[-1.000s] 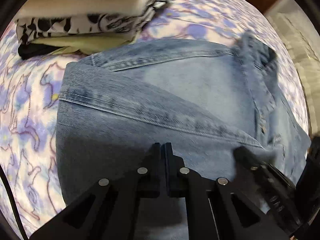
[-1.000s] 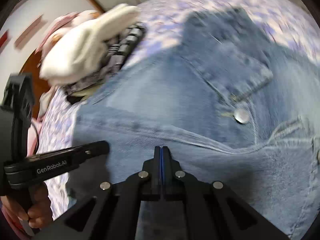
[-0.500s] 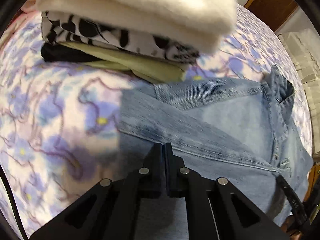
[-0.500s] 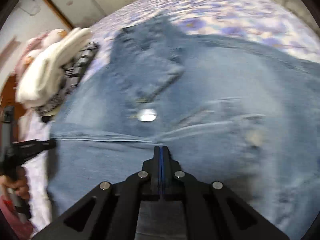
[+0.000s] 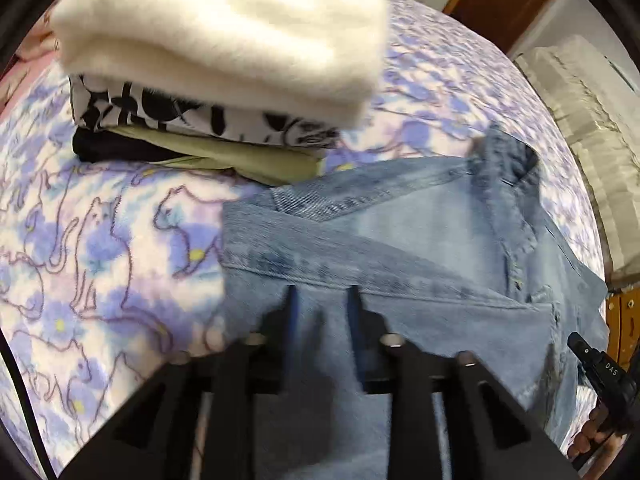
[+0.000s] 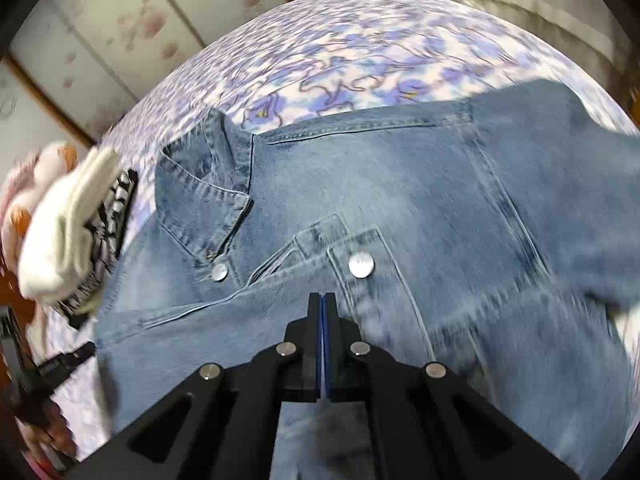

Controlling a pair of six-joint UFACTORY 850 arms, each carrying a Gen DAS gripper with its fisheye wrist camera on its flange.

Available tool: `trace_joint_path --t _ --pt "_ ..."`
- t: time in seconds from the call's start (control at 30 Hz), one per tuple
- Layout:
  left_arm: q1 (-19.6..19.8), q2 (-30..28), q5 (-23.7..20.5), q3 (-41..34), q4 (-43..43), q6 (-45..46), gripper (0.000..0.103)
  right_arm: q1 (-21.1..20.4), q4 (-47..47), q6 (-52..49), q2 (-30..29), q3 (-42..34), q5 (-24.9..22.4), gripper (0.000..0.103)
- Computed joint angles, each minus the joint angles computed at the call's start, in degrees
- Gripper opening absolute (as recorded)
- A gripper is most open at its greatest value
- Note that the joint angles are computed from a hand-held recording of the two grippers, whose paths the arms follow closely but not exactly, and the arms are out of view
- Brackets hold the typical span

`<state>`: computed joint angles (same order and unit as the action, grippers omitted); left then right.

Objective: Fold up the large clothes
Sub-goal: 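Grasp the other sleeve cuff with the right gripper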

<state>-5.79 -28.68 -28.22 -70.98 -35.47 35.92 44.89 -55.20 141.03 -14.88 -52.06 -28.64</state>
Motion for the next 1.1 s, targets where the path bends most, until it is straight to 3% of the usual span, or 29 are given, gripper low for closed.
trace_joint_path --t 0.07,0.2,0.3,0.4,0.43,0.6,0.67,0.73,0.93,1.1 --pt "-1.0 2.4 0.4 2.5 0.8 -0.5 0.036 1.2 -2.3 5.3 1.1 1.0 0.9 0.003" --pt "-3.7 7.2 0.1 8.5 1.3 -1.4 0.063 4.0 -4.8 12.9 3.0 3.7 1.8 0.004" --pt "-5.9 11.0 -0.3 13.4 0.9 -1.5 0.068 6.3 -5.5 15.4 3.9 6.0 2.4 0.007" --pt "-9.5 15.4 -0.8 18.5 5.2 -5.4 0.079 8.5 -8.4 19.0 5.8 9.6 4.9 0.029" --pt "-11.3 16.4 -0.3 19.6 7.0 -7.8 0.081 9.3 -10.6 21.6 6.8 11.1 5.5 0.036" --pt "-21.9 20.5 0.1 23.1 19.4 -24.6 0.085 12.6 -18.8 33.4 13.3 19.0 8.6 0.039" --pt "-26.1 21.8 -0.6 23.6 20.9 -29.9 0.085 13.7 -20.0 35.8 17.4 22.6 10.0 0.048" --pt "-30.1 22.7 -1.4 23.6 19.6 -33.4 0.085 14.5 -18.0 33.8 21.1 25.3 10.7 0.05" --pt "-41.3 21.8 -2.3 20.6 16.0 -41.7 0.085 19.0 -1.5 21.7 38.0 35.3 5.9 0.053" --pt "-50.4 18.8 -2.2 14.9 21.2 -50.3 0.085 25.6 11.6 15.0 55.9 43.2 -5.0 0.054"
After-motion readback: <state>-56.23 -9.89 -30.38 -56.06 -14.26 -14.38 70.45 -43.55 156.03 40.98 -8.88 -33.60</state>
